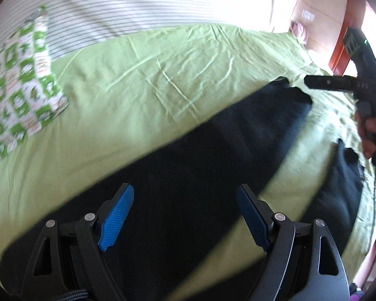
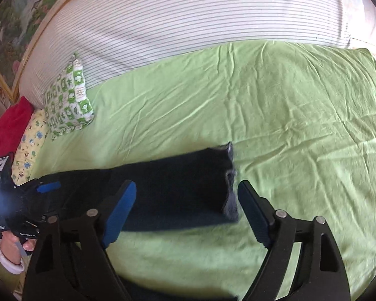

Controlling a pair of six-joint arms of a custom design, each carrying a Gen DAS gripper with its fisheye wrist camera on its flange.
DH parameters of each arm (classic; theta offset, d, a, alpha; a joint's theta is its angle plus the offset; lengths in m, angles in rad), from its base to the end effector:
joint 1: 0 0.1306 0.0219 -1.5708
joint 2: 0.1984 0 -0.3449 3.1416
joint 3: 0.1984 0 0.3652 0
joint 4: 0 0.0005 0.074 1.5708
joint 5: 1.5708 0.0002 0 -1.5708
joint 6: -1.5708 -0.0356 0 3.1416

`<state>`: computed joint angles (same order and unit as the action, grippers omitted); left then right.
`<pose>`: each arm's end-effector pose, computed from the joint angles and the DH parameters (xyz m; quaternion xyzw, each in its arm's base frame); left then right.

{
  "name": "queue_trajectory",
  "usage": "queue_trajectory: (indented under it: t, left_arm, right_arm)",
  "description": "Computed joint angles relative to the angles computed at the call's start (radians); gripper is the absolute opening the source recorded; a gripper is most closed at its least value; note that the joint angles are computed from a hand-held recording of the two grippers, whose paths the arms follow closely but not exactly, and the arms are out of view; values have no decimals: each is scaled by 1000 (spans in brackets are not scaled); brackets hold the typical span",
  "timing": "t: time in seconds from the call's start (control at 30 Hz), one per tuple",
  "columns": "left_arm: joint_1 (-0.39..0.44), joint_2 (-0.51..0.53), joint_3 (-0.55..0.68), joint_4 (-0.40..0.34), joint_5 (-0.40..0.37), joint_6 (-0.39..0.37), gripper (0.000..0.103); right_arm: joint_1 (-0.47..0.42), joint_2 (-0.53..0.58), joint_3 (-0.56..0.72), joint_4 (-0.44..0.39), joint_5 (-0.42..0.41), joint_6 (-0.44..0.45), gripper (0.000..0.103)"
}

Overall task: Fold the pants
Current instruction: 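Grasp the pants leg cuff with the right gripper while the left gripper grasps the other cuff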

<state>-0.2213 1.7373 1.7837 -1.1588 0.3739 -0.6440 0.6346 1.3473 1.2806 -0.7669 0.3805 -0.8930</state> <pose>0.5405 -0.1354 0.3736 0.4395 0.8510 -0.1302 0.2562 0.3701 0.2554 0.3717 0.1856 0.8996 0.1173 0.3775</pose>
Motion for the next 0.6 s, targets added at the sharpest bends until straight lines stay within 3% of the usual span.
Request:
queue_trajectory:
  t: [0.23,0.33,0.4,0.5,0.53,0.57,0.6]
  left_arm:
    - [-37,228,290,-138,-52,-50,84]
    - [-44,328,430,-234,-84,-69,84]
    - [-48,409,547,-342,-91,-94,84]
    - [-51,467,629,-409,-96,-110,83]
    - [-50,473,641,-418,-94,-111,76]
    - [-49,494,683,-456,-85,-115,67]
    - [-46,529,752,-533,-56,-126,39]
  right_arm:
    - [-108,61,36,17,-114,65,79]
    - [-137,68,25,45,-167,75,70]
    - [-150,76,23,55,-198,79,67]
    - [-161,95,29,65,-244,80,56]
    - [-161,99,30,66,-246,80,54]
    - [-160,101,29,69,-242,82,43]
    - [-158,100,24,76,-238,82,31]
